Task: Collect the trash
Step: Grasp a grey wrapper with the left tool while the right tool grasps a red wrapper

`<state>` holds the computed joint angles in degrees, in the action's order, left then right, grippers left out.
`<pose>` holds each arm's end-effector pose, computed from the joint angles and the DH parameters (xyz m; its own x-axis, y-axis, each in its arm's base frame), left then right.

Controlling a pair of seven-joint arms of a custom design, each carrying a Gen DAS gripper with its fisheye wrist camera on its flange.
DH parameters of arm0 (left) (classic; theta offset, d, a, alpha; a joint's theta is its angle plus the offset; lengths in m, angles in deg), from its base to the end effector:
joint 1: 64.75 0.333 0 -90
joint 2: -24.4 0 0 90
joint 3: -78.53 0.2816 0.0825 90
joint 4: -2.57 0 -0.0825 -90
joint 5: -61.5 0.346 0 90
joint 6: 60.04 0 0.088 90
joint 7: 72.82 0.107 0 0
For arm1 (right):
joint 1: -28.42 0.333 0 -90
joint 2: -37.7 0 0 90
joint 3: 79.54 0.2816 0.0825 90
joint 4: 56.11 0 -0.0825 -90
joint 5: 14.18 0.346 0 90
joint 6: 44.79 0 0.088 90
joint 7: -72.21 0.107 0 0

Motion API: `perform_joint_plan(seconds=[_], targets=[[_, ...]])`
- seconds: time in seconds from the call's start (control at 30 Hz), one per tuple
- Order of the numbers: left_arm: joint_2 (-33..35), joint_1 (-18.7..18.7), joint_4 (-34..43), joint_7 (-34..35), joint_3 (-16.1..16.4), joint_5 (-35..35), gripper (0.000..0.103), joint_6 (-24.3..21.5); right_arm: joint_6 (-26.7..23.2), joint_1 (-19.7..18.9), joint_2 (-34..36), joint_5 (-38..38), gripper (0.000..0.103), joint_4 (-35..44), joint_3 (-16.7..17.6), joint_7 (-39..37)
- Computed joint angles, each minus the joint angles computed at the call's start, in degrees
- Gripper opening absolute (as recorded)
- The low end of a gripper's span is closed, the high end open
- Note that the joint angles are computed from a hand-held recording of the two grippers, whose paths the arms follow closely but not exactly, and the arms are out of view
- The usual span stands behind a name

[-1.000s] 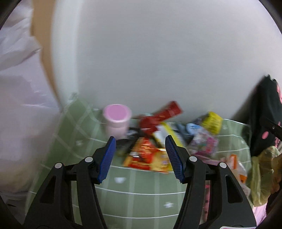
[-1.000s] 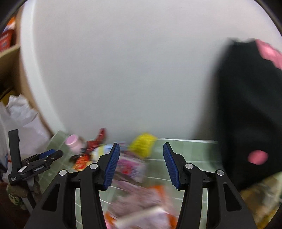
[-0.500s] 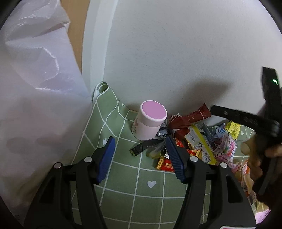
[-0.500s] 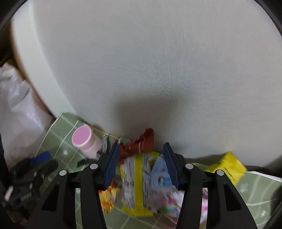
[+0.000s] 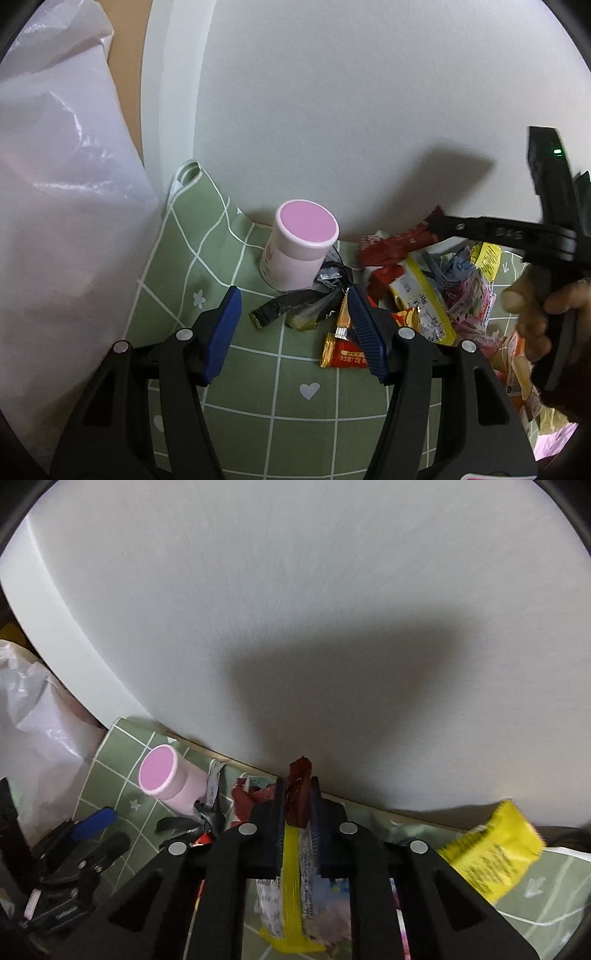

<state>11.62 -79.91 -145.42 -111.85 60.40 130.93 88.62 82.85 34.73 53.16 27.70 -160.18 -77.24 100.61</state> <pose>0.3443 -0.2449 0.3401 0.5049 -0.8245 0.2553 -0.5302 -0.5297 -0.6620 0.5928 0.1091 0.3974 0.7449 -0.6061 -0.2791 -0.6481 -0.5578 -0.5185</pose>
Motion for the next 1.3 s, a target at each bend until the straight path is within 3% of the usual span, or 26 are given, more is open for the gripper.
perform_joint_plan(seconds=[0.17, 0.37, 0.67, 0.97, 1.03, 1.1, 1.17, 1.23, 1.3], targets=[[0.15, 1.04, -0.66, -3.83, 0.50, 3.20, 0.057, 2.88, -2.22, -2.78, -4.46, 2.27, 0.009, -1.96, -1.60, -3.40], [2.12, 2.12, 0.18, -3.96, 1.68, 6.08, 0.060, 6.65, -0.87, -5.08, -9.45, 4.09, 0.009, -6.00, -3.88, -7.23], [12.28, 3.22, 8.39, 1.24, 4.58, 7.40, 0.060, 8.75, 5.51, -6.32, -13.64, 8.41, 0.009, -11.48, -5.58, -11.22], [19.62, 0.33, 14.78, 7.16, 6.00, 10.24, 0.060, 18.78, 6.44, -6.64, -13.69, 8.59, 0.009, -12.56, -5.85, -10.93], [19.07, -0.19, 15.16, 1.39, 6.67, 16.77, 0.060, 21.97, 6.94, -6.75, -13.95, 8.74, 0.009, -13.10, -5.98, -11.42], [17.39, -0.11, 15.07, -7.56, 6.86, 24.19, 0.060, 22.55, 7.43, -6.73, -14.33, 8.92, 0.009, -13.74, -6.03, -11.54], [15.81, 0.67, 14.71, -12.30, 6.74, 27.53, 0.060, 22.12, 7.48, -6.82, -14.41, 9.12, 0.009, -13.96, -6.16, -11.24], [14.69, 1.24, 13.76, -8.88, 6.51, 23.93, 0.060, 21.03, 7.34, -6.91, -14.36, 9.24, 0.009, -14.00, -6.26, -10.88], [15.52, 1.57, 13.96, 1.57, 6.24, 15.49, 0.060, 19.99, 7.64, -6.89, -14.33, 9.40, 0.009, -14.12, -6.22, -11.06]])
